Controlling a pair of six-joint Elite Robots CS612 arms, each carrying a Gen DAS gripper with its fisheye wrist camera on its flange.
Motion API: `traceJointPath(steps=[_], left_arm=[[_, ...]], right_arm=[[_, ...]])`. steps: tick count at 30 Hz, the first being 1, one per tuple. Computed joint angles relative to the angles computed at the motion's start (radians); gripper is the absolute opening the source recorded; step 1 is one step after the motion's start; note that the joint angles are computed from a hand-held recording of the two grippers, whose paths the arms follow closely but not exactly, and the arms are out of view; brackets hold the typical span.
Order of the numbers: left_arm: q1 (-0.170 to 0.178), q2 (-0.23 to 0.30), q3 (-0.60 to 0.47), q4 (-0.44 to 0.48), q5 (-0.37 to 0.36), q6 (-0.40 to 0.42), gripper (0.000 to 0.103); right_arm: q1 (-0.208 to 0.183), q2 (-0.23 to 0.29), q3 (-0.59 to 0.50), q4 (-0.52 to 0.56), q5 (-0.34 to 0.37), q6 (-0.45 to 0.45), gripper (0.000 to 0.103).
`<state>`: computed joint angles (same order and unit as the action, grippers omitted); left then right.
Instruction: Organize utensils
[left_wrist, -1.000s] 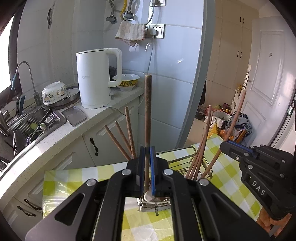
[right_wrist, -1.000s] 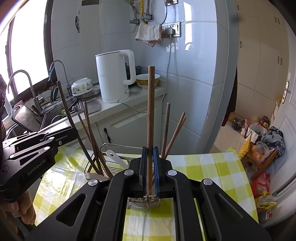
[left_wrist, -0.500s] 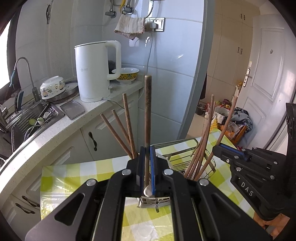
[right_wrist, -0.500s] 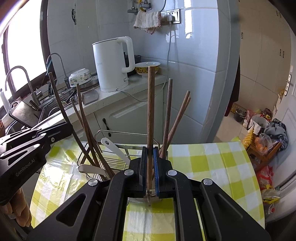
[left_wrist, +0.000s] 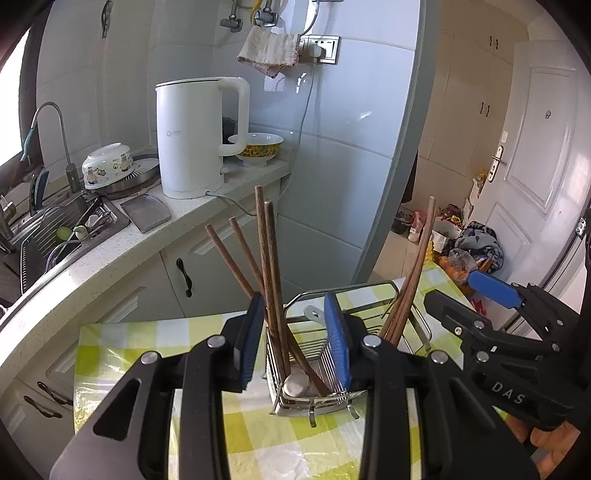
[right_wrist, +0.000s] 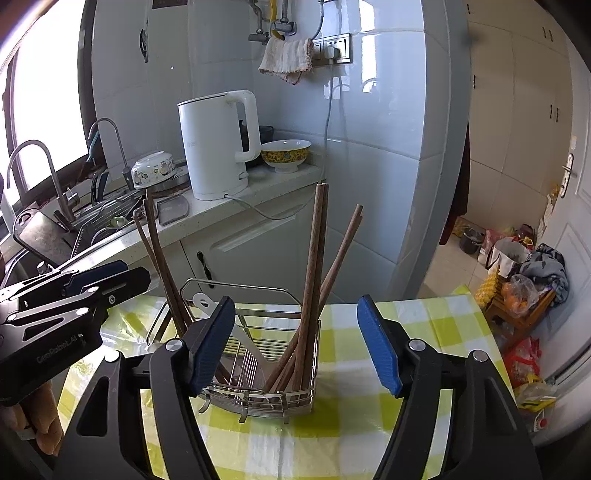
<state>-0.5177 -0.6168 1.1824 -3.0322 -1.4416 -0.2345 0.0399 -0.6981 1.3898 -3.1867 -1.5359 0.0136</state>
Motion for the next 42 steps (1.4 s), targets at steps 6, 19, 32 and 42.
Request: traceJointPath(steps=[6,19,32,42], left_arm=[[0.000,-0.020,0.041,-0.037,0.009,-0.014,0.033],[-0.024,-0.067,0.253,-0.318,-0.009,-0.025,0.065],[-0.072,0.004,0.376,-0.612,0.107,0.016,0.081],[-0.070,0.030,0.371,-0.656,0.084,0.022,0.088]], right_arm=[[-0.008,-0.016,0.040,-0.051,-0.005,0.012,0.069],[0.000,-0.029,0.212,-0.339,-0.098,0.028,0.082],[-0.007,0.033,0.319,-0.540,-0.084,0.069,0.084],[-0.017,0.047,0.320,-0.545,-0.056,0.063,0.084]])
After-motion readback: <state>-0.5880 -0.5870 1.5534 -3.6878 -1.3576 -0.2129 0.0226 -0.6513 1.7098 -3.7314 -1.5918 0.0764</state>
